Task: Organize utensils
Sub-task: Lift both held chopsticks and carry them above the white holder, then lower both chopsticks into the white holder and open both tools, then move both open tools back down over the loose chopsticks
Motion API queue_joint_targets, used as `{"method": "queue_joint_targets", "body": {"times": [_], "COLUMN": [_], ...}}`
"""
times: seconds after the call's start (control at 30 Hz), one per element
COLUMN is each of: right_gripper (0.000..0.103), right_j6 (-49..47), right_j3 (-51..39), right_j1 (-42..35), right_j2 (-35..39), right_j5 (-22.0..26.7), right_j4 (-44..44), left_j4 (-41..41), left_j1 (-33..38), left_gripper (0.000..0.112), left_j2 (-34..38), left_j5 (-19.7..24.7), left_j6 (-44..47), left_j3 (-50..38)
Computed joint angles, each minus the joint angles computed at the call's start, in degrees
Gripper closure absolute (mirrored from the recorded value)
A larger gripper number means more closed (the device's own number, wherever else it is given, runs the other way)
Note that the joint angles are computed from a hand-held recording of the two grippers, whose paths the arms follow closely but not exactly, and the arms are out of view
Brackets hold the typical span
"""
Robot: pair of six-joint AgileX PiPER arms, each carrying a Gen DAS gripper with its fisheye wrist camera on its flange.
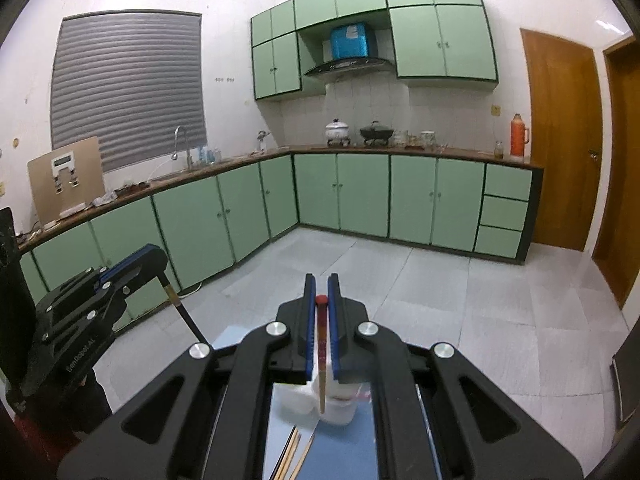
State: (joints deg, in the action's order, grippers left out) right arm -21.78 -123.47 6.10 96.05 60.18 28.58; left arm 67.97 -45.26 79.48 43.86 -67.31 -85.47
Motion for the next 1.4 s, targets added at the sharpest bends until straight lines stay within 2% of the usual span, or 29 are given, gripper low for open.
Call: {"method": "queue_joint_targets", "body": {"times": [0.1, 0.2, 0.33, 0.4, 0.5, 0.67, 0.73, 0.9, 1.0, 1.1, 1.2, 1.3, 1.37, 1.4], "right_gripper": [0.098, 0.098, 0.098, 0.098, 0.096, 0.094, 0.092, 0.079, 0.074, 0.065, 0.058, 0.048, 0.035, 0.032], "right_j6": [1.77, 2.16, 1.91, 0.67, -0.21, -1.91, -2.48, -5.91, -9.28, -13.83, -18.56, -22.11, -23.38, -23.83], "right_j3": [-4.89, -5.57, -2.63, -0.34, 2.06, 7.72, 9.61, 17.32, 24.21, 32.46, 42.52, 52.77, 58.47, 61.39], "right_j1": [1.0, 1.51, 1.72, 1.61, 1.32, 0.04, -0.55, -3.39, -5.37, -7.44, -8.34, -8.9, -8.8, -8.73], "right_j2": [5.15, 8.06, 10.83, 11.42, 12.12, 9.92, 8.57, 2.9, -1.98, -7.67, -14.34, -20.78, -24.28, -26.08], "right_j5": [-0.86, -2.74, -6.17, -6.84, -6.72, -8.57, -9.05, -11.18, -12.78, -13.98, -17.06, -19.7, -21.72, -22.81], "right_j4": [-2.24, -3.44, -3.49, -1.91, -0.6, 1.94, 2.73, 7.32, 10.75, 15.11, 17.44, 19.3, 19.75, 19.88], "left_j4": [1.08, 2.49, 1.79, -1.8, -7.03, -7.44, -6.69, -4.01, -1.72, -0.01, 0.6, 1.75, 2.45, 2.4], "left_j1": [3.88, 7.29, 10.76, 12.48, 13.87, 14.4, 13.73, 10.36, 6.93, 3.69, -0.93, -5.23, -9.23, -10.41], "left_gripper": [0.106, 0.106, 0.106, 0.106, 0.106, 0.103, 0.1, 0.077, 0.068, 0.059, 0.055, 0.051, 0.046, 0.042], "left_j2": [3.52, 7.35, 10.88, 12.09, 12.87, 11.1, 9.58, 5.13, 1.81, -1.27, -5.33, -7.7, -9.26, -9.83], "left_j5": [-3.57, -6.72, -9.71, -11.91, -12.84, -13.33, -12.63, -9.17, -6.24, -3.25, 0.1, 3.83, 7.57, 8.62], "left_j6": [-1.57, -4.24, -5.57, -3.67, 0.4, 0.05, -0.79, -3.9, -7.06, -9.91, -14.47, -18.35, -21.67, -22.7], "left_j3": [-1.96, -3.04, -2.98, -2.34, -1.61, 2.0, 3.27, 6.7, 10.39, 14.04, 19.72, 24.36, 27.93, 29.16]}}
